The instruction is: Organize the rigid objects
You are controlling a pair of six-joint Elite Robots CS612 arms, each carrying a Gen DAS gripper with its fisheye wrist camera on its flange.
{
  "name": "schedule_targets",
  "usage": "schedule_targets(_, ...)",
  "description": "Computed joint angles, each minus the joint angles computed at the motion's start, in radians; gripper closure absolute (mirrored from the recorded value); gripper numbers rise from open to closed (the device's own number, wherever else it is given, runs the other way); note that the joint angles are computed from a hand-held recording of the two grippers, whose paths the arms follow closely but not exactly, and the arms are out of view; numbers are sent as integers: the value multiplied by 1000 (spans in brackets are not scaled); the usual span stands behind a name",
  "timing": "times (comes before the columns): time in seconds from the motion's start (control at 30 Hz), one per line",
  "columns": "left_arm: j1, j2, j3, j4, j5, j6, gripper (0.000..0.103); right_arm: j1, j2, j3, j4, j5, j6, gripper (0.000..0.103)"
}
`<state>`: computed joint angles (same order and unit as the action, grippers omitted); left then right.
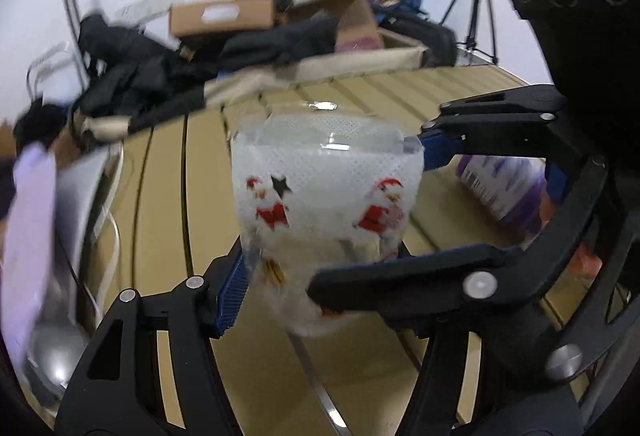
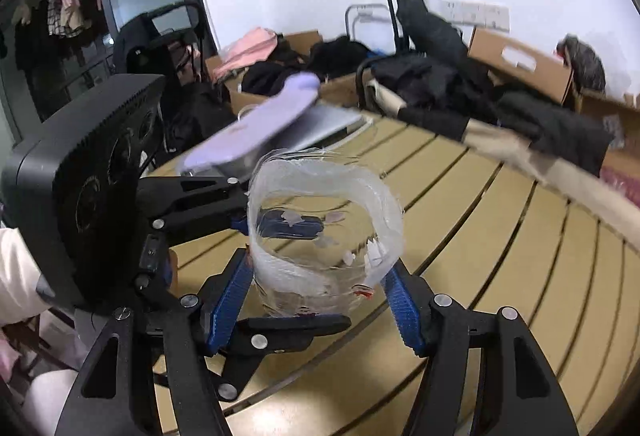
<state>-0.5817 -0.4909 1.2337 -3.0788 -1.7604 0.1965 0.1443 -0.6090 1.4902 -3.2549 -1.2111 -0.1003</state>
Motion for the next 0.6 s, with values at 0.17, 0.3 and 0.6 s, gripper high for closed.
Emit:
schedule_targets(0.17, -1, -30, 41, 94, 49, -15, 19, 22, 15, -17, 22, -100, 0, 34)
schedule_targets(0.3, -1, -85, 146, 40, 99, 16, 6, 32, 0, 0, 31, -157, 21, 21)
schedule_targets(0.6, 5, -236, 366, -72, 244, -315, 4, 32, -151, 255, -104, -225, 274, 19)
